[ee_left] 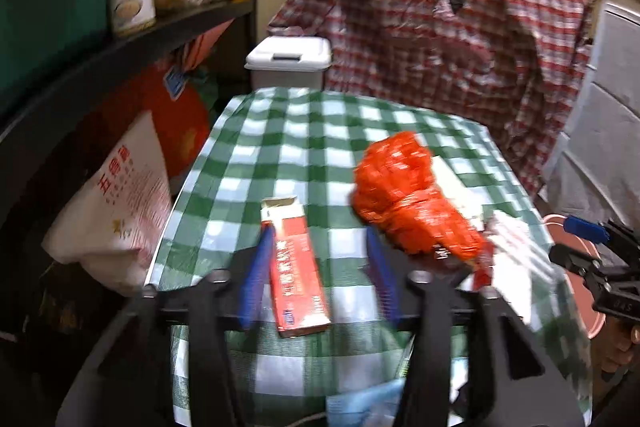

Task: Collect trash
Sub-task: 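Grasp the red ointment box with the left gripper while the right gripper grasps a clear plastic strip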

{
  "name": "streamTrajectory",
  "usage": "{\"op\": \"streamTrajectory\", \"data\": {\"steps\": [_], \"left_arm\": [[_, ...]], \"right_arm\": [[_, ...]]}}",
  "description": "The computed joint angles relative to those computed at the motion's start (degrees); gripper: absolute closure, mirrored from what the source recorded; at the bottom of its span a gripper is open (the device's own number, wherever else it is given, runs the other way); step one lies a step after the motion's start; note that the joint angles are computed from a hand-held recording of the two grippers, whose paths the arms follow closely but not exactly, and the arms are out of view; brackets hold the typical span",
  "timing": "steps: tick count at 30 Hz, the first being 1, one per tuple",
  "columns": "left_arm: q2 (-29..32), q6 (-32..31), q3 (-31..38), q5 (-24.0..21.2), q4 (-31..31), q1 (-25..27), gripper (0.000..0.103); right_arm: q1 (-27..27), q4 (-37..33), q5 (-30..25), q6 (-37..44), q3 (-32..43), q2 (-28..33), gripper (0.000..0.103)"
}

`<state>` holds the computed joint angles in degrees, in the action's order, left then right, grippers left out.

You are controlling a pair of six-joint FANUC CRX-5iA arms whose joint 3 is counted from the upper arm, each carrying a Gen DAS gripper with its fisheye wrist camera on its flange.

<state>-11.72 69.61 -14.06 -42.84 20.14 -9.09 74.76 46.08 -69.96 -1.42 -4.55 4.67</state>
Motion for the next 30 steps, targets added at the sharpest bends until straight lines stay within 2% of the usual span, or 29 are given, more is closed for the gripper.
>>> {"op": "streamTrajectory", "data": {"steps": [6,13,17,20,24,26,30], "left_arm": [[2.8,2.2,1.5,-3.4,-1.6,0.5,0.045],[5.1,3.6,2.8,-6.3,-3.2,0.5,0.045],[5.6,4.2,3.2,-6.7,-3.7,0.5,0.047],[6.3,5.3,4.2,-7.8,-4.4,0.4,0.064],[6.7,7.8,5.8,-9.0,-7.2,-0.5,0.067],[6.4,9.3,6.2,-8.9,-8.7,-0.9,0.067],[5.8,12.7,7.7,-8.7,-11.4,-1.6,0.068]], "right_arm": [[-1.4,-5.0,2.1,3.6,1.3,1.0,0.035],[-1.6,-6.2,2.9,5.5,2.0,1.6,0.037],[-1.5,-6.0,3.7,6.1,1.8,1.4,0.051],[-1.2,-6.0,4.0,7.3,2.0,1.4,0.067],[-0.6,-5.8,4.1,8.8,2.1,1.4,0.09],[-0.3,-5.4,3.4,9.3,2.5,1.6,0.094],[0.5,-3.2,2.6,8.3,2.1,1.2,0.096]]}}
